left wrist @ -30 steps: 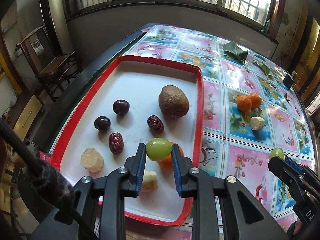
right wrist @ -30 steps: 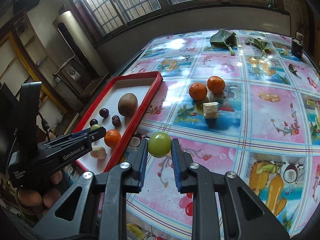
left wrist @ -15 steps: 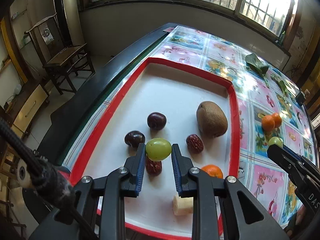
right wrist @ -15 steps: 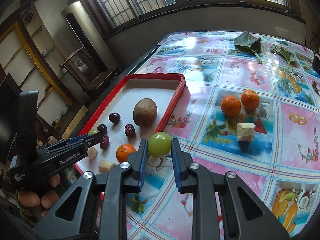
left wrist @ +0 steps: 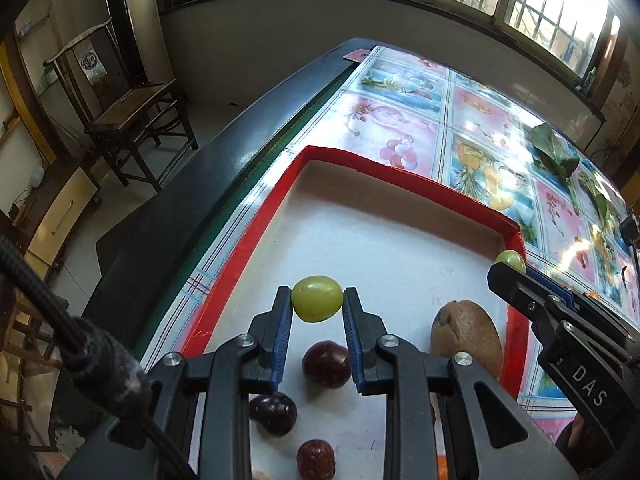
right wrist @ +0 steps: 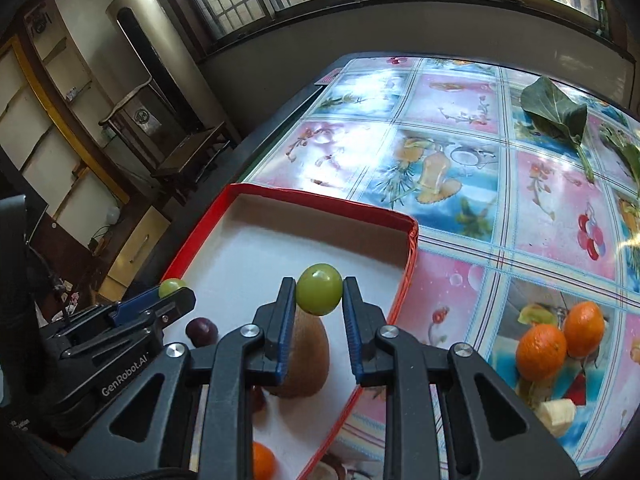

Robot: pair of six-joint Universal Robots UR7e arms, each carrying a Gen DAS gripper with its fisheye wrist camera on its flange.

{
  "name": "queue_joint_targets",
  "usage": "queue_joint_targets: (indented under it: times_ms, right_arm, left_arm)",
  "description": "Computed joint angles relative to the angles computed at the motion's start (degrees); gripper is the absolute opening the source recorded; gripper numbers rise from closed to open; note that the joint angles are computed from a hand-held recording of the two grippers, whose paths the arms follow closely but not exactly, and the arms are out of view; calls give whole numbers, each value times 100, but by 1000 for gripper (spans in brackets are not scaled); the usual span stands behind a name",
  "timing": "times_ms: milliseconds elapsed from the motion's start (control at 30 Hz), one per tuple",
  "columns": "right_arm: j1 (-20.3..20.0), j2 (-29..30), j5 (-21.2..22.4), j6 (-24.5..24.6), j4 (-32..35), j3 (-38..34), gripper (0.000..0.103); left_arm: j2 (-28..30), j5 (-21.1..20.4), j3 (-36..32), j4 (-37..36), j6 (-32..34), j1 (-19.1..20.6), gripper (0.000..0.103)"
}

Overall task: Organize fruits
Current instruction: 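Open left tool to drop its grape in the tray while right tool releases its grape, then move both open tools toward the mandarins and cake cube on the cloth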

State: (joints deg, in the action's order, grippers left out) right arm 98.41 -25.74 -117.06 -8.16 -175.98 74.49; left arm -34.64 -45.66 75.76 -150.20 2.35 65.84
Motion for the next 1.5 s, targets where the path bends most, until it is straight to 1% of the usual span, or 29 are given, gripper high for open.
queue_joint_targets:
  times_ms: [233, 300, 367, 467, 700, 767, 800, 833, 867, 967, 1067, 1200, 1367, 1500]
  right_arm:
    - [-80, 271, -65, 24, 506, -506, 26]
    - [-94, 314, -96, 8, 592, -574, 26]
    - [-134, 335, -36, -23, 656, -625, 26]
    - [-103, 401, -119, -135, 666, -707, 26]
    - [-109, 396, -66, -99, 683, -718, 27]
    - [-99, 361, -97, -99, 623, -670, 34]
    - [-95, 339, -88, -111, 572, -636, 40]
    - [-91, 314, -78, -124, 517, -594, 41]
    - [-90, 278, -81, -130, 480, -554, 41]
    - [-86, 98, -19, -111, 265, -287, 41]
    - [-84, -166, 44, -68, -79, 150, 41]
    - [-101, -645, 108, 7, -695, 992, 42]
    - [-143, -1213, 71, 68, -1511, 2069, 47]
    - [-222, -1575, -7, 264, -1924, 2725, 48]
  left_arm:
    - [204, -67, -336, 459, -129, 89, 24]
    - [228, -2, -334, 396, -63, 72, 24]
    - [241, 22, -355, 413, -59, 67, 24]
    - [268, 90, -355, 360, -6, 54, 25]
    - [282, 150, -378, 408, -8, 40, 25]
    - [279, 163, -382, 426, -12, 34, 28]
    - [262, 162, -357, 399, 9, 25, 29]
    - [251, 177, -332, 364, 25, 12, 35]
    - [243, 210, -314, 343, 21, -2, 44]
    - [202, 284, -218, 213, 36, -50, 55]
    - [141, 350, -111, 142, -40, -87, 58]
    - [-32, 324, 202, -19, -128, -172, 61]
    - [-306, 135, 808, -394, -88, -340, 68]
    - [-445, -25, 1117, -441, -210, -454, 68]
